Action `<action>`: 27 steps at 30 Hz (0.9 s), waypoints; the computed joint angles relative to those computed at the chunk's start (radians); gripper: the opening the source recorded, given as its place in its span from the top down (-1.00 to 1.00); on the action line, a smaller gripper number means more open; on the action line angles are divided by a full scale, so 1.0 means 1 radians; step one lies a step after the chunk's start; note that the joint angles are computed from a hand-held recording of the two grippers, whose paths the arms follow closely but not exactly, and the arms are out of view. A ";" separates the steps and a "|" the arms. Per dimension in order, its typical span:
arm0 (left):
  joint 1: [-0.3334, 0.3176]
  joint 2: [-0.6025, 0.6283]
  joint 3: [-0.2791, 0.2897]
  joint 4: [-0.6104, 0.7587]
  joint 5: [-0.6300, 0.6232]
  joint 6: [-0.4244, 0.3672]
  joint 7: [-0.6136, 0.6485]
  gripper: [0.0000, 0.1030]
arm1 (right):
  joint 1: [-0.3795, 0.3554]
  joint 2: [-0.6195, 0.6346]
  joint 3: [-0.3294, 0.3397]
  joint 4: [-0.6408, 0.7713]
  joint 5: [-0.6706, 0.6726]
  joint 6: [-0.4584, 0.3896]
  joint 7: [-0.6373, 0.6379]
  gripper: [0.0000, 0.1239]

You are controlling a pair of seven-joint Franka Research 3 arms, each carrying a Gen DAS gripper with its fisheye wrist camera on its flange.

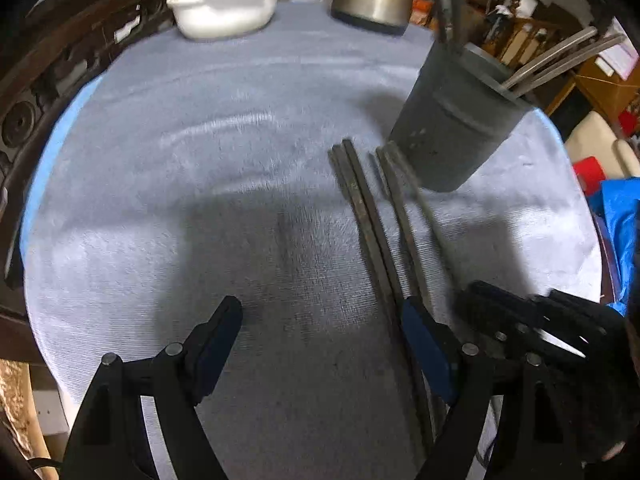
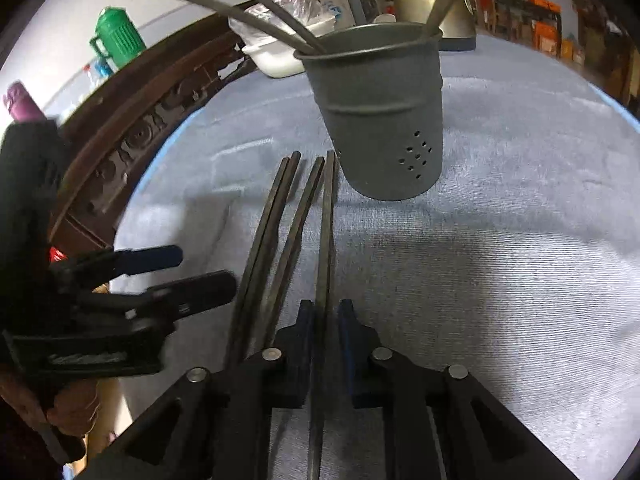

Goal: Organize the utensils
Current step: 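Align the right tool's fingers around one chopstick while the left tool approaches another, then close the right tool on one chopstick while the left tool grasps another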

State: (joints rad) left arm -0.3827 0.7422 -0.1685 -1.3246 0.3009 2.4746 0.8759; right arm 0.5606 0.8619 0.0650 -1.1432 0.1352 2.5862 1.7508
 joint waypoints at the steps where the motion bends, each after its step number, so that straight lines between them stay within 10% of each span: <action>1: -0.013 0.002 0.013 0.004 0.019 -0.001 -0.006 -0.60 | -0.004 -0.007 0.002 -0.012 0.004 0.003 0.000 0.85; 15: 0.083 -0.120 -0.035 -0.198 -0.043 0.093 0.001 -0.60 | -0.057 -0.105 0.048 -0.182 0.103 0.060 -0.034 0.85; 27: 0.019 -0.096 0.013 -0.145 0.052 0.026 -0.017 -0.51 | -0.050 -0.100 0.041 -0.170 0.096 0.050 -0.038 0.85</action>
State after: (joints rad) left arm -0.3638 0.6460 -0.1558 -1.4698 0.3532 2.5004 0.8584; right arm 0.5108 0.7622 0.1063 -1.3135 0.2311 2.6361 1.7127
